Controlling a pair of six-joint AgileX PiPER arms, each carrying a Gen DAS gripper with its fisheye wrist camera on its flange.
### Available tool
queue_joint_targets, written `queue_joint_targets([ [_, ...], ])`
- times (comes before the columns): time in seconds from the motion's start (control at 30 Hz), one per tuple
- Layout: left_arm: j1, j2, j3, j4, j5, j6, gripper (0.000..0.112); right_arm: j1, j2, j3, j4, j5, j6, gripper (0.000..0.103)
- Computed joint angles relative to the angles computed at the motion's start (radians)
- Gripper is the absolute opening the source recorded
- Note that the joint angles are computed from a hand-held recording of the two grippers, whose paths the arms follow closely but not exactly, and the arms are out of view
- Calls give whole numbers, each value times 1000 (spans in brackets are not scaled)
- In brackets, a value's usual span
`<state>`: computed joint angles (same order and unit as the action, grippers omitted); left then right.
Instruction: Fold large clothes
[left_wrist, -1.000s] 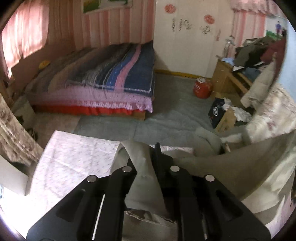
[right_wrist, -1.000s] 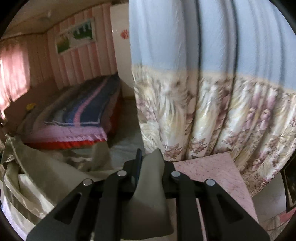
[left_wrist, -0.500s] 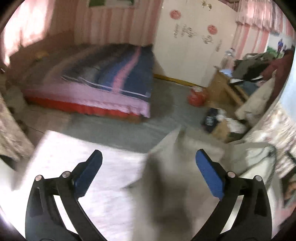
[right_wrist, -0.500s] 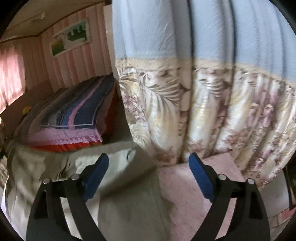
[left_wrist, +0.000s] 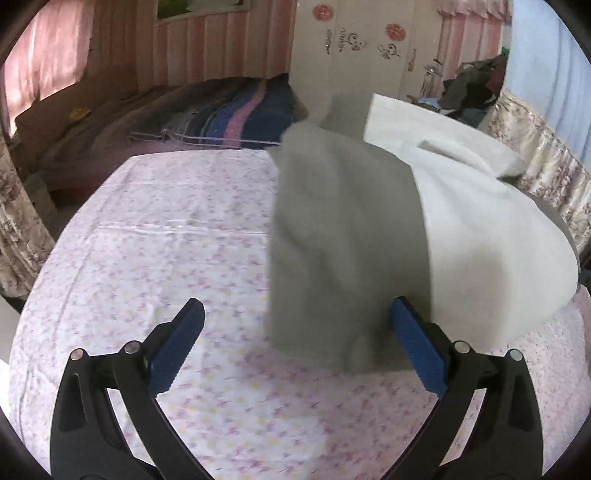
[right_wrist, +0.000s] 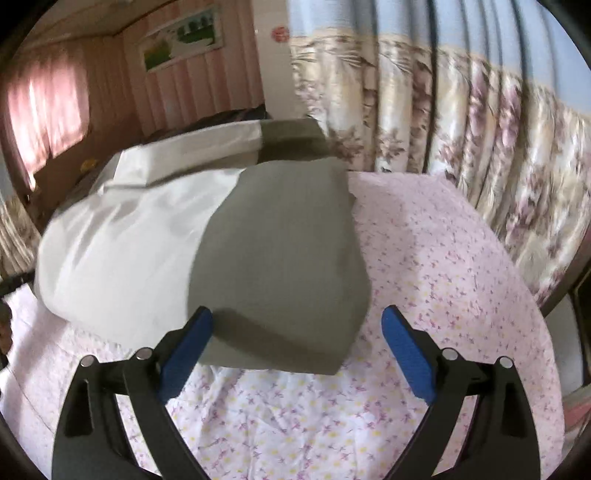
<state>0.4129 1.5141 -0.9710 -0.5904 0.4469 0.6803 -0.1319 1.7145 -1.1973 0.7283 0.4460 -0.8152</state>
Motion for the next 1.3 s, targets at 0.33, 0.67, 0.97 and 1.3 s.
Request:
queue_joint_targets([
  [0.33, -117, 58, -19, 79, -40, -102, 36, 14, 106, -124, -67, 160, 188, 29],
  [0.67, -31, -212, 97, -65, 98, 123, 14, -33, -129, 43, 32, 213, 32, 19],
  [0.97, 304, -579, 370, -155, 406, 298, 28, -261, -398, 316, 143, 410, -236, 29],
  [1.3, 547, -541, 90, -135, 610, 336, 81, -385, -396, 143, 64, 468, -204, 73],
])
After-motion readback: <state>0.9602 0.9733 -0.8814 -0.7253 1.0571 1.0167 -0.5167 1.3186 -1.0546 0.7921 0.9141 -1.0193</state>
